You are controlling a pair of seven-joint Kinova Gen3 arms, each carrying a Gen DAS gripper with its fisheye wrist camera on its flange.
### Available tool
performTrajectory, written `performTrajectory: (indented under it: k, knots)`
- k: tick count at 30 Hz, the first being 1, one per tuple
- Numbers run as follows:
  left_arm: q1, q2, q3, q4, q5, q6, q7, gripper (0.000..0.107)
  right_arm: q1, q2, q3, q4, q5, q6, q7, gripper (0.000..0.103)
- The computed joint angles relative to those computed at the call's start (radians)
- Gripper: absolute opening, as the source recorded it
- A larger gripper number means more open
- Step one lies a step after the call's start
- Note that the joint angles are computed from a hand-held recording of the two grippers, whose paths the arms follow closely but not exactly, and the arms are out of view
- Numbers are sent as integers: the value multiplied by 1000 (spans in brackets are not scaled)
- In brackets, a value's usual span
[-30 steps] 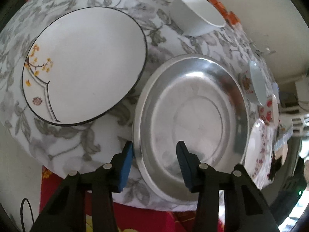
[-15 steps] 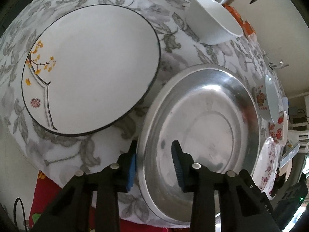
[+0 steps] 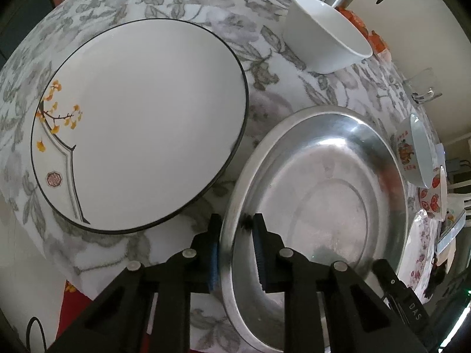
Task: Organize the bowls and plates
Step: 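Lift the steel basin with both grippers toward the yellow-flower white plate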
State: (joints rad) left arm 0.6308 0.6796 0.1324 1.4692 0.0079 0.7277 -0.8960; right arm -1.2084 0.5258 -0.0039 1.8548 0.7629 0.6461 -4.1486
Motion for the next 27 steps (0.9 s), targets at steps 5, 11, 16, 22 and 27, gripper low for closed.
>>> performTrajectory:
  k: [5, 11, 16, 22, 27]
  knots:
    - [34, -31, -20, 25, -48, -17, 1, 18, -5, -1, -22, -35, -5, 83, 52, 10]
    - [67, -48, -32, 29, -104, -34, 14, 16, -10, -12, -36, -37, 2, 127, 50, 10]
    - [78, -65, -35, 41, -124, -61, 17, 15, -24, -27, -50, -32, 34, 161, 11, 10]
    - [100, -118, -53, 99, -160, -135, 34, 15, -37, -31, -81, -65, 63, 263, 19, 11]
    - [124, -168, -75, 153, -206, -207, 67, 15, -54, -32, -99, -97, 95, 354, 18, 11]
